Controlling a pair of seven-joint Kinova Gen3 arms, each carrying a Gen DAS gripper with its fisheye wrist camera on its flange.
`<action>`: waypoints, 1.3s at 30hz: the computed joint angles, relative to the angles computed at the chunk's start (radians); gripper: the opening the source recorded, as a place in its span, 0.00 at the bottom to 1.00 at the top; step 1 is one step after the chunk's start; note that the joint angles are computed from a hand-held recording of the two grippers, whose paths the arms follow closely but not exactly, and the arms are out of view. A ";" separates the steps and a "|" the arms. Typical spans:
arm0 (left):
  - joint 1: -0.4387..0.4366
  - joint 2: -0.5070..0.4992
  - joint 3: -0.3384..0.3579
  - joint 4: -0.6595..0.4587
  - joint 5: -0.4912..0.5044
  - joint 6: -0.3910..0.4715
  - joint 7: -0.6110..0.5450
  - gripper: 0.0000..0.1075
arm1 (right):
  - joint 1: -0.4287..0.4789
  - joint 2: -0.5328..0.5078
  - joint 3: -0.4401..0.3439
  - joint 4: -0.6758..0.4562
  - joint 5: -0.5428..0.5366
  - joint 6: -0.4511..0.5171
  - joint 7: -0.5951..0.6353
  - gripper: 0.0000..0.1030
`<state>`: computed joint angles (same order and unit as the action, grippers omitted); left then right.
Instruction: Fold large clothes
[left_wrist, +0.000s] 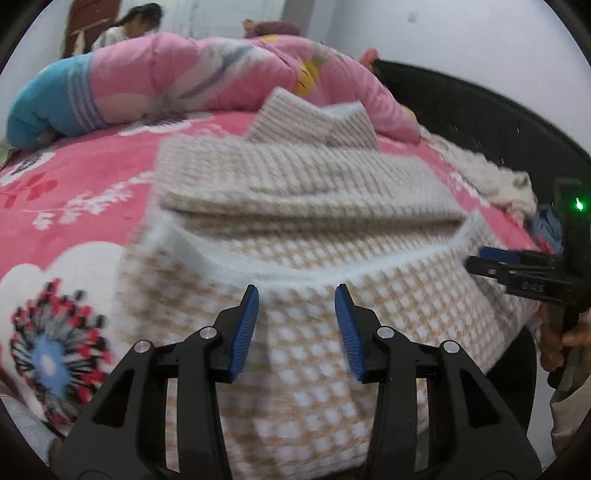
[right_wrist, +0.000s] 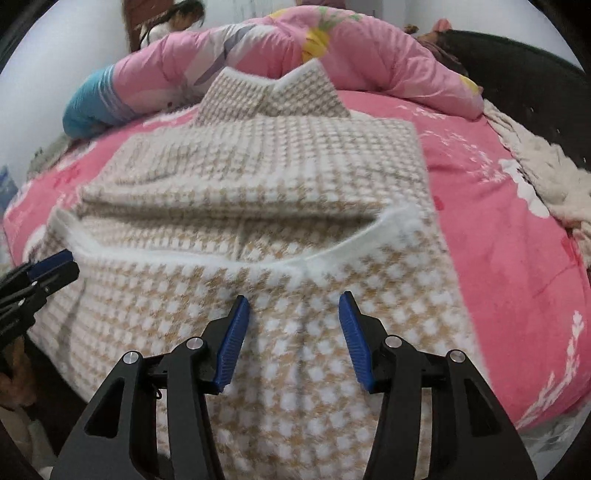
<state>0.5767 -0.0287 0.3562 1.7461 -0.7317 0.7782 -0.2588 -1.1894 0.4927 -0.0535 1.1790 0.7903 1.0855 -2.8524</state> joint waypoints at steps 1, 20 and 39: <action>-0.001 -0.019 0.001 0.012 -0.021 0.010 0.023 0.39 | -0.019 -0.035 0.025 0.039 0.012 -0.016 -0.041 0.47; -0.059 0.024 -0.036 -0.058 0.017 0.170 -0.071 0.25 | 0.076 -0.030 0.003 0.053 0.044 -0.018 -0.067 0.13; -0.004 0.013 -0.032 -0.088 -0.121 0.196 -0.016 0.08 | 0.045 -0.071 0.009 0.069 0.119 -0.014 -0.103 0.09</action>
